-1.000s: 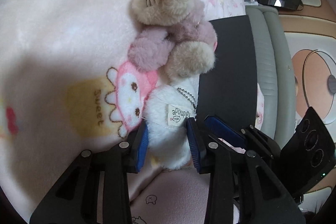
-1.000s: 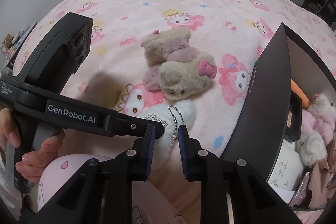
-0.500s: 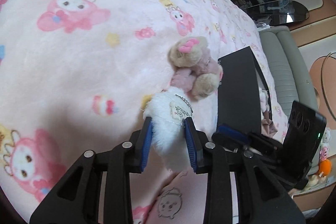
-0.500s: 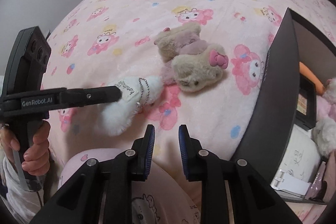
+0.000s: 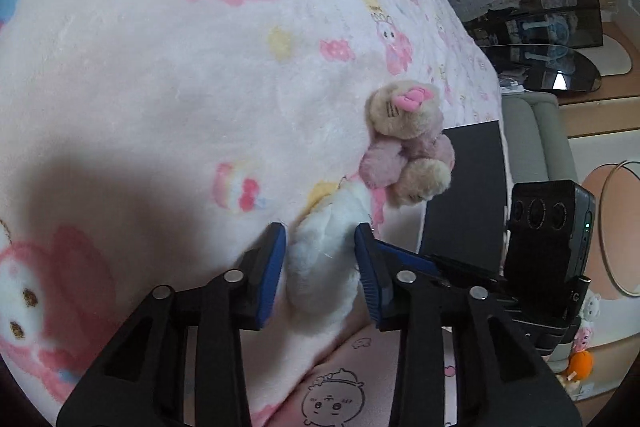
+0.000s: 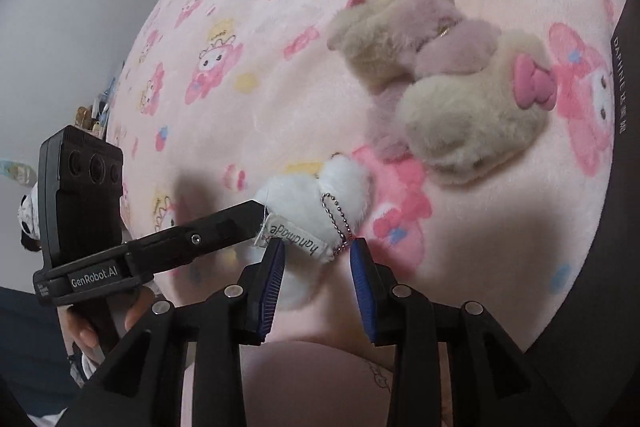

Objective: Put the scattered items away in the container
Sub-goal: 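Close the left tool on the white plush keychain, then carry the white plush into the box, open the left tool, withdraw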

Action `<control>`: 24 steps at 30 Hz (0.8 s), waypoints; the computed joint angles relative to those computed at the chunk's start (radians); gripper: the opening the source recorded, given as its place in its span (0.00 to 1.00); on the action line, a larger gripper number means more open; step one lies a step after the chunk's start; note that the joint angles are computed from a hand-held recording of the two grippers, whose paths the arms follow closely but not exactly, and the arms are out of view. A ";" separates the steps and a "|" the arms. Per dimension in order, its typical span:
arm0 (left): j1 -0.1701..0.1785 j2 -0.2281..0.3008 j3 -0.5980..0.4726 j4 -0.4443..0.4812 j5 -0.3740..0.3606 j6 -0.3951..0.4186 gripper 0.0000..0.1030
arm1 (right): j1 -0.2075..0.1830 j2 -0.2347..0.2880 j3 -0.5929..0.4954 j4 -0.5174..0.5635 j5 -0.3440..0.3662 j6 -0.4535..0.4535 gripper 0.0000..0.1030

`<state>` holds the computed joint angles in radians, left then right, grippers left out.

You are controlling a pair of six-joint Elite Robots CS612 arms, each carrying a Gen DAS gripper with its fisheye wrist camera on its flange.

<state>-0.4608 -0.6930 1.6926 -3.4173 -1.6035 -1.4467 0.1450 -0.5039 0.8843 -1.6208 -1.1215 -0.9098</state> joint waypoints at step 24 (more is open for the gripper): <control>-0.067 0.116 -0.543 0.372 -0.086 0.444 0.19 | -0.216 -0.133 0.167 -0.393 0.340 0.196 0.28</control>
